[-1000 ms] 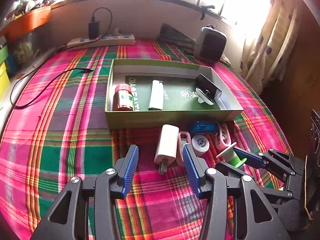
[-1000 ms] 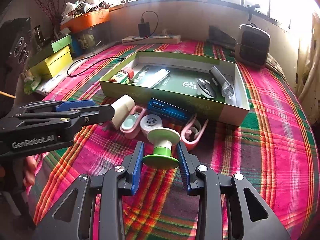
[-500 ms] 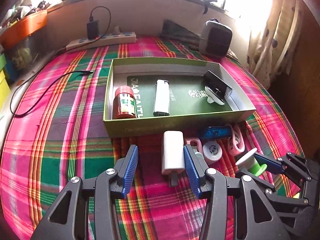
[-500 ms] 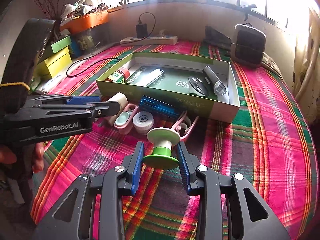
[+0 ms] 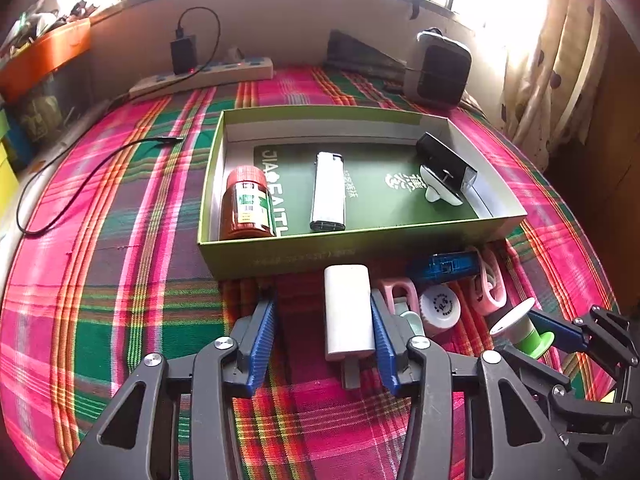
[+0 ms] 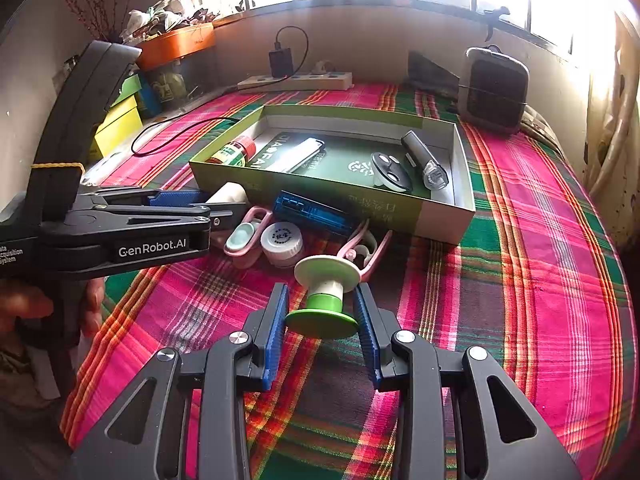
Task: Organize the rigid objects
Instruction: 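Close the left gripper on the white plug while the right moves toward the green spool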
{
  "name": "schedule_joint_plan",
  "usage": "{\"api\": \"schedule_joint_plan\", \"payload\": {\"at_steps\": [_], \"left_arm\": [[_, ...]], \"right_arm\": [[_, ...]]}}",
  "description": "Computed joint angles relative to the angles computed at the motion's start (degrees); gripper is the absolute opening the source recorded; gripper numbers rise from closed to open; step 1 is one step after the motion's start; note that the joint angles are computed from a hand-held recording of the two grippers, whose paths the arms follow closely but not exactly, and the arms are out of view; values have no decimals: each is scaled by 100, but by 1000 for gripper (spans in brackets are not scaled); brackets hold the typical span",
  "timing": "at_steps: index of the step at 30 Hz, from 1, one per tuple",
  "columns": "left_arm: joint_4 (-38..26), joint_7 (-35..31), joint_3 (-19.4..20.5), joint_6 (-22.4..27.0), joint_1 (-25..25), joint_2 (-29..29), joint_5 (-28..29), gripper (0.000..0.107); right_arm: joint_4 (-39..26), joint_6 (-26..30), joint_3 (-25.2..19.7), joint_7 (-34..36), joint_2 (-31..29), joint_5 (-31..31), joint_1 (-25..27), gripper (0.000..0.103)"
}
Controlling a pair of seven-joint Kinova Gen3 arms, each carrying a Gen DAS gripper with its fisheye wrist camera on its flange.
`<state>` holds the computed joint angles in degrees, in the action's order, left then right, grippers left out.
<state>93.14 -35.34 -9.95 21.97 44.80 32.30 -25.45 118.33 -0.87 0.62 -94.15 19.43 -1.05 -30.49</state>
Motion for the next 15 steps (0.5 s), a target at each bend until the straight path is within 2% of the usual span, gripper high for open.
{"api": "schedule_joint_plan", "payload": {"at_steps": [8, 15], "left_arm": [[37, 90, -101, -43, 103, -4, -97, 21], [80, 120, -126, -93, 130, -11, -140, 20]], "right_arm": [[-21, 40, -8, 0, 7, 3, 5, 35], [-20, 50, -6, -12, 9, 16, 2, 35]]}}
